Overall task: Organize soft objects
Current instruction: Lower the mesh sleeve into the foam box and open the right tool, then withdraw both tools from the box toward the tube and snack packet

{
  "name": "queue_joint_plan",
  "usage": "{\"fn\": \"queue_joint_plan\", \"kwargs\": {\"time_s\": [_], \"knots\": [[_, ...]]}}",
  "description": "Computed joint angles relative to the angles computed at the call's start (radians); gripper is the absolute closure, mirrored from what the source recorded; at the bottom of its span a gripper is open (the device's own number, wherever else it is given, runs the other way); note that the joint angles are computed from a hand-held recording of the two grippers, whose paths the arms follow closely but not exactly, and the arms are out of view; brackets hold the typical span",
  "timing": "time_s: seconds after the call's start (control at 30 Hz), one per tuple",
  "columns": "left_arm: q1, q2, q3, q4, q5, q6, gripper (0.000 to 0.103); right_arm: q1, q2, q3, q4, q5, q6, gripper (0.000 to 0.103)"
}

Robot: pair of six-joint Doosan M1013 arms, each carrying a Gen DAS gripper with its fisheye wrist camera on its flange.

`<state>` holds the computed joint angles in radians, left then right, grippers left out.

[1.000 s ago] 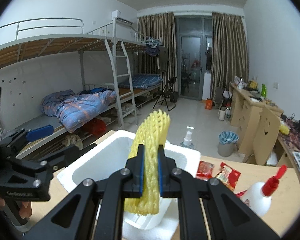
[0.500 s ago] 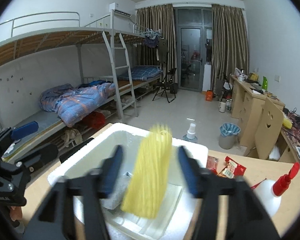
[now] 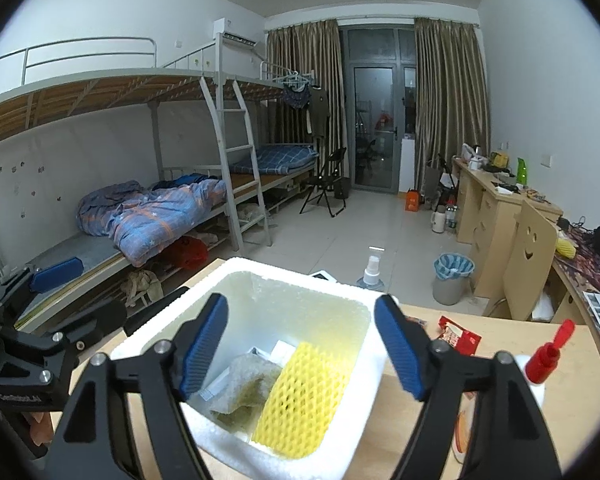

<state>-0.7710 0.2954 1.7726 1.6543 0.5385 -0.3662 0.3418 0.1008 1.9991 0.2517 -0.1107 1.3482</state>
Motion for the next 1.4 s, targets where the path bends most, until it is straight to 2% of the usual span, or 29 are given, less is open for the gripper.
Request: {"fn": "queue_joint_plan", "kwargs": {"time_s": [0.2, 0.27, 0.47, 0.57, 0.73, 0.9, 1.17, 1.4], "knots": [[-0.012, -0.015, 0.018, 0.013, 0.012, -0.027, 0.003, -0.003, -0.037, 0.036, -0.025, -0.044, 0.052, 0.004], [-0.022, -0.022, 0.03, 0.032, 0.029, -0.045, 0.003, 0.0, -0.049, 0.049, 0.005, -0.06, 0.024, 0.003], [-0.061, -0.06, 0.083, 0.102, 0.092, -0.122, 0.0, 0.02, -0.085, 0.089, 0.147, -0.101, -0.114, 0.0], [-0.082, -0.079, 0.103, 0.115, 0.117, -0.133, 0.0, 0.029, -0.108, 0.114, 0.145, -0.125, -0.104, 0.0], [-0.12, -0.117, 0.14, 0.139, 0.157, -0.163, 0.0, 0.055, -0.153, 0.153, 0.252, -0.159, -0.223, 0.0], [-0.161, -0.149, 0.174, 0.156, 0.19, -0.184, 0.0, 0.067, -0.201, 0.202, 0.288, -0.203, -0.248, 0.0], [-0.216, -0.19, 0.209, 0.127, 0.207, -0.146, 0.0, 0.093, -0.267, 0.26, 0.445, -0.249, -0.378, 0.0], [-0.268, -0.218, 0.237, 0.151, 0.226, -0.163, 0.0, 0.11, -0.329, 0.318, 0.477, -0.293, -0.376, 0.0]]}}
